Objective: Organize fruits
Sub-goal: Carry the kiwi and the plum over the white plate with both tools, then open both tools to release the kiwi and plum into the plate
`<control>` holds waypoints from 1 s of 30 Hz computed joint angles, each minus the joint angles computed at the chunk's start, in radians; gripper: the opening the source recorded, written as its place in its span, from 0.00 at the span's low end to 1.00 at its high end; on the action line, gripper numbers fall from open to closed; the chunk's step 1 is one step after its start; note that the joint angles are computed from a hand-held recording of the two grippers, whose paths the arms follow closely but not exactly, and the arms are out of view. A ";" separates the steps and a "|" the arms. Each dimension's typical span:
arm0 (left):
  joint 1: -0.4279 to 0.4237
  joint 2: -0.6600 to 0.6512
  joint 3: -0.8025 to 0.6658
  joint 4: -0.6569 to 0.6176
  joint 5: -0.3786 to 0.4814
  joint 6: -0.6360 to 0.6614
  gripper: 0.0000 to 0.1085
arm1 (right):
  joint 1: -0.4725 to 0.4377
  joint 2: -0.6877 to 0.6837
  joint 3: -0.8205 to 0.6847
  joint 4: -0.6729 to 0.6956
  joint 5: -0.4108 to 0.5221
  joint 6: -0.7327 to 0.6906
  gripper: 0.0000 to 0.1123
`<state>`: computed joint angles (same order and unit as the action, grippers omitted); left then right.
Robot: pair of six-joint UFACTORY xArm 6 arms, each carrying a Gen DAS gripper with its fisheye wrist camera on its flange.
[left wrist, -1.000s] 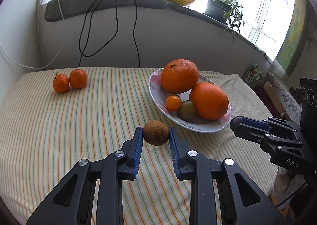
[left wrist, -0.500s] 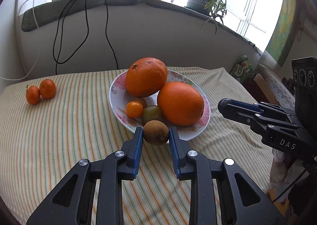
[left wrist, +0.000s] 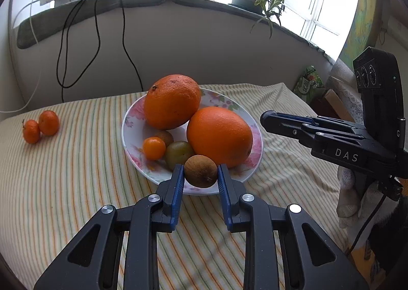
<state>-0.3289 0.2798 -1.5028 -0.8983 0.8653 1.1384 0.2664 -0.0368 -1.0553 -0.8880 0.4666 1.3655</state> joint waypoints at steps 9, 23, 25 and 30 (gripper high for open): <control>-0.001 0.010 -0.012 0.001 0.003 0.005 0.23 | -0.037 0.045 -0.045 0.033 -0.014 -0.045 0.23; 0.000 0.015 -0.018 0.002 0.007 0.009 0.23 | -0.067 0.101 -0.094 0.106 -0.034 -0.118 0.23; 0.000 0.015 -0.017 0.004 0.010 0.013 0.23 | -0.069 0.105 -0.098 0.110 -0.033 -0.122 0.23; -0.003 0.008 -0.008 0.000 -0.002 0.022 0.26 | -0.080 0.119 -0.116 0.133 -0.040 -0.142 0.23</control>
<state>-0.3318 0.2882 -1.5104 -0.8980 0.8634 1.1600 0.1864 0.0824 -1.1716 -0.7553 0.4268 1.2238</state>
